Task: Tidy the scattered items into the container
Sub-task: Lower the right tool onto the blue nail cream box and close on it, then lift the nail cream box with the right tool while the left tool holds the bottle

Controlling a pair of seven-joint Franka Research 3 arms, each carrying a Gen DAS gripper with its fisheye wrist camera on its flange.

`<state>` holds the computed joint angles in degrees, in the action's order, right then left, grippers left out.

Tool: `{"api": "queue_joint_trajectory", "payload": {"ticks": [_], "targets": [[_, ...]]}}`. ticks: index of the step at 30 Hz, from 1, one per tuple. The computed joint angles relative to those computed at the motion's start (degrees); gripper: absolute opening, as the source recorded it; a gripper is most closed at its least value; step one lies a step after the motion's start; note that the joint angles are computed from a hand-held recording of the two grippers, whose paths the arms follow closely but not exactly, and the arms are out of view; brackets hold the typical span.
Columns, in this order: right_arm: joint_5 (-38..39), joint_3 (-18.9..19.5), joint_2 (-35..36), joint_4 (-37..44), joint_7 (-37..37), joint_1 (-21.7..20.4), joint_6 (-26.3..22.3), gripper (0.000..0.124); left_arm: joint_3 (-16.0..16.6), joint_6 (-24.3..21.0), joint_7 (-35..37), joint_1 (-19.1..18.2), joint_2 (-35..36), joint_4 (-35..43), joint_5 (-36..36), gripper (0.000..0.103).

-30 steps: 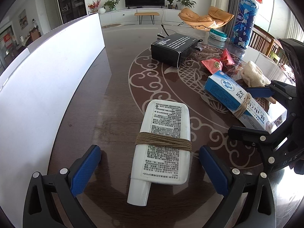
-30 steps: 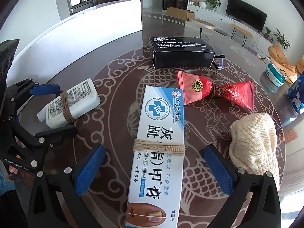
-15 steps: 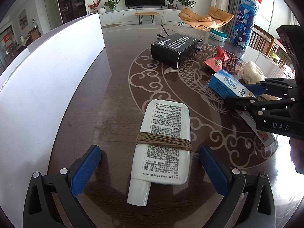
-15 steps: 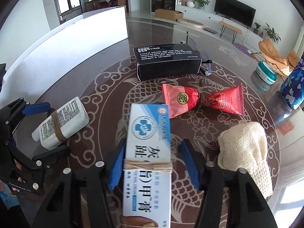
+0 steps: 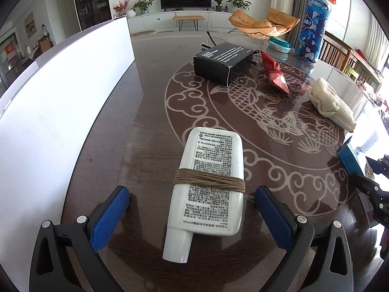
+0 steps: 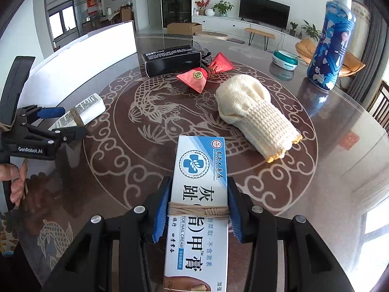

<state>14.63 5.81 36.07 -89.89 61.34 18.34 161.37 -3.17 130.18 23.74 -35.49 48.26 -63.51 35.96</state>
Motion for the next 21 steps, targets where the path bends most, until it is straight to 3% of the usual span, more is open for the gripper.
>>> {"api": "queue_joint_trajectory", "payload": {"ticks": [4,8,19,20,21], "targets": [[2.8,1.7,-5.2,-10.0,-2.7,-2.8,6.8,0.044,0.0,0.0,0.0,0.0,0.0,0.0,0.0,0.103],[5.4,2.8,-6.2,-11.1,-3.0,-4.6,6.4,0.045,0.0,0.4,0.1,0.1,-0.3,-0.5,0.0,0.103],[4.5,0.5,-6.0,-10.8,-0.7,-2.7,6.5,0.049,-1.3,4.5,6.1,0.8,-0.8,-2.1,-1.0,0.103],[3.8,-0.2,-6.1,-11.0,-0.2,-2.1,6.8,0.050,-1.1,4.7,6.2,0.7,-0.7,-2.0,-0.9,0.100],[3.4,-0.4,-6.1,-11.1,0.1,-1.9,6.9,0.051,-0.7,5.4,6.0,0.4,-0.7,-2.1,-0.4,0.085]]}}
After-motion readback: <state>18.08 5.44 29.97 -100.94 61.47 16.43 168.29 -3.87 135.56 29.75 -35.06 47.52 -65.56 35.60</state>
